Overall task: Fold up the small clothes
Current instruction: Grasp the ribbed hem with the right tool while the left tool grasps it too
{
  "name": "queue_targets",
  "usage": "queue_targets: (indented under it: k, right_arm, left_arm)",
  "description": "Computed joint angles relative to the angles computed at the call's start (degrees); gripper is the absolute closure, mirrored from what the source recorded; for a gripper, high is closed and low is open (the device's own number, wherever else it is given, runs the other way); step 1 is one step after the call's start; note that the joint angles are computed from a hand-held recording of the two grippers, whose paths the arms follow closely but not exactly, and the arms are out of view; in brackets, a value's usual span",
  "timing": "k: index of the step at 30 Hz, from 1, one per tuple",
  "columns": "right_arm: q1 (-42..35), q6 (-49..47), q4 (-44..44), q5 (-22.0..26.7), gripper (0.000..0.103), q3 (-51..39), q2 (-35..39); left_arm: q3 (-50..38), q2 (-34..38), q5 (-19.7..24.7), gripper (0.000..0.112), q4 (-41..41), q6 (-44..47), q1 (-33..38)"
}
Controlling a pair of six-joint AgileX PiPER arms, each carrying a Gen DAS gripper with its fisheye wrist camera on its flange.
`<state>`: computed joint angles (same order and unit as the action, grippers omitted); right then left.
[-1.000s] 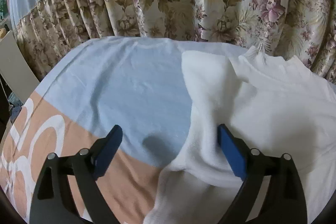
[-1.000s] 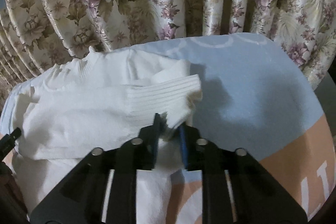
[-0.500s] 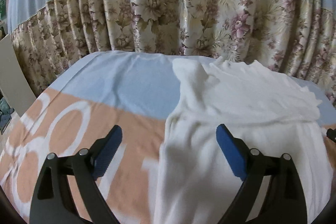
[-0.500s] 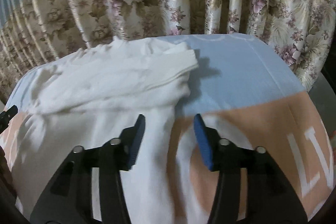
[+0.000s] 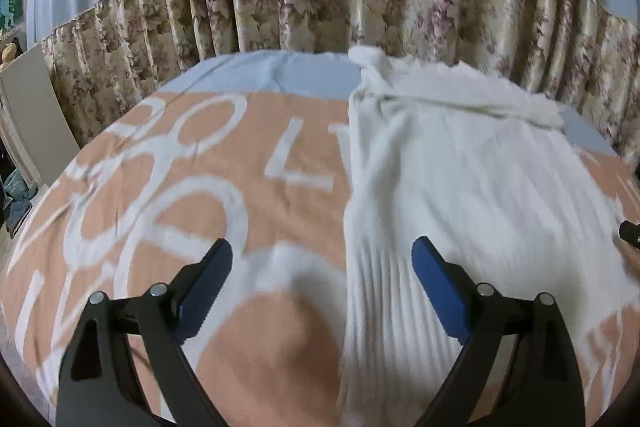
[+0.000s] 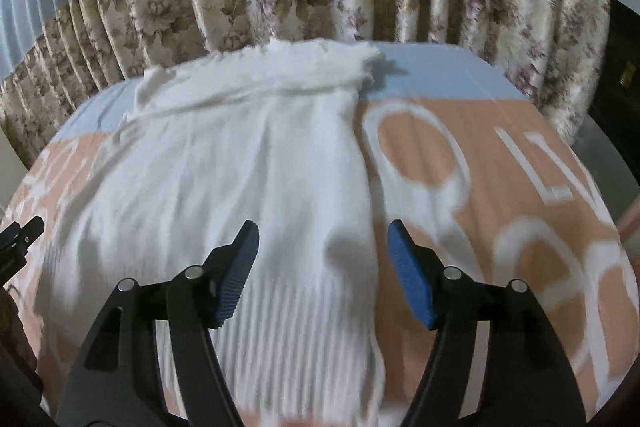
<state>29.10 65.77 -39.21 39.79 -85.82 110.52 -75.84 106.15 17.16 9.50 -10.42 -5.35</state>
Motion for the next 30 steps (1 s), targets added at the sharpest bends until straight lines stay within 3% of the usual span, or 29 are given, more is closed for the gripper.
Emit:
queue_targets:
  k: [3,7,11,13,15,17,18,22,30]
  right_arm:
    - [1.1,2.7,-0.4,0.4,0.035,4.6,-1.8]
    - [-0.2,-0.1,5.2,-2.5,0.036,7.4,-2.4]
    - [0.4,1.4,4.3,-2.5,0.039,8.4,-2.7]
    - [0.5,1.0,4.6,-3.4,0.048,8.7,-2.7]
    - [0.4,-1.1,6.1,-5.6,0.071,9.2,-3.1]
    - [0.7,-1.0,6.1,-8.0,0.087,10.2,-3.5]
    - [1.1,-0.1,4.9,-8.0,0.09,10.3,-3.5]
    - [2.2,4.0,0.8,-8.1,0.092,10.8,-3.8]
    - [2.2,3.6,1.8,-7.9,0.091,10.2,-3.1]
  left_arm:
    - [1.8,-1.4,-0.3,0.021,-3.8,3.2,1.1]
    - [1.0,-0.7,3.3,0.021,-5.4,5.4,1.2]
    - [0.4,-0.1,5.0,0.021,-5.1,5.5,0.7]
    - [0.0,0.3,5.7,0.021,-5.6,6.1,0.7]
    - [-0.2,0.6,6.4,0.021,-6.8,7.1,0.7]
    - [-0.2,0.6,6.5,0.021,-8.7,8.9,0.8]
    - [-0.2,0.6,6.5,0.021,-9.1,9.4,0.9]
    - [-0.2,0.7,6.8,0.02,-11.6,11.8,1.2]
    - [-2.0,1.9,9.6,0.021,-13.1,13.7,0.3]
